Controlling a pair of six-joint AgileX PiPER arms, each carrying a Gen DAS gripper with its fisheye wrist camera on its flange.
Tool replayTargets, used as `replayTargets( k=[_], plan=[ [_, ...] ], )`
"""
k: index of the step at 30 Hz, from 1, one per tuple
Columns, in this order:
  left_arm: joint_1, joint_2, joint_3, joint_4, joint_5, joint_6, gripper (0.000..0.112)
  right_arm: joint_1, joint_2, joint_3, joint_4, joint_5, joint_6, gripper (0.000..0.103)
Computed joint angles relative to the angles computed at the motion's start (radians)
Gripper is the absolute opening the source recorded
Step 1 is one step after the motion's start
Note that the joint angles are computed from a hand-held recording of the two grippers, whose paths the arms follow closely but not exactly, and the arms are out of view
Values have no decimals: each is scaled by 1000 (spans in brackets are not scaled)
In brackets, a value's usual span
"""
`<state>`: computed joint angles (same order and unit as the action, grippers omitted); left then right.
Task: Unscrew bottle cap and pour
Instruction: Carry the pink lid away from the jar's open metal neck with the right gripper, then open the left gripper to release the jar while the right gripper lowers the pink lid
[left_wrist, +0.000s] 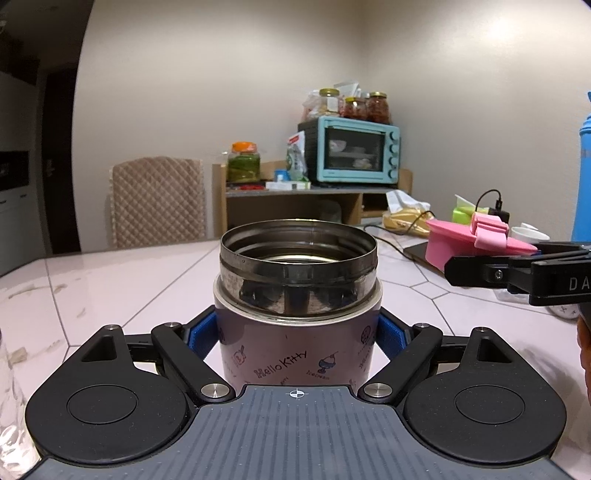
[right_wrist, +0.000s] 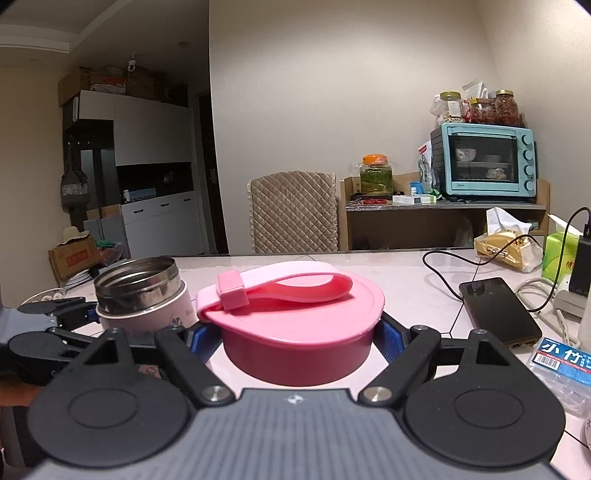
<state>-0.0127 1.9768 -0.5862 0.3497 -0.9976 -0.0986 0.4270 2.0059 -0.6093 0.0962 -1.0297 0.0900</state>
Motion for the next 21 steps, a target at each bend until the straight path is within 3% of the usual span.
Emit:
replayTargets(
  k=[21],
  plan=[
    [27, 18, -8, 25, -25, -8, 90, 29, 13, -3, 46, 17, -31, 85]
  ],
)
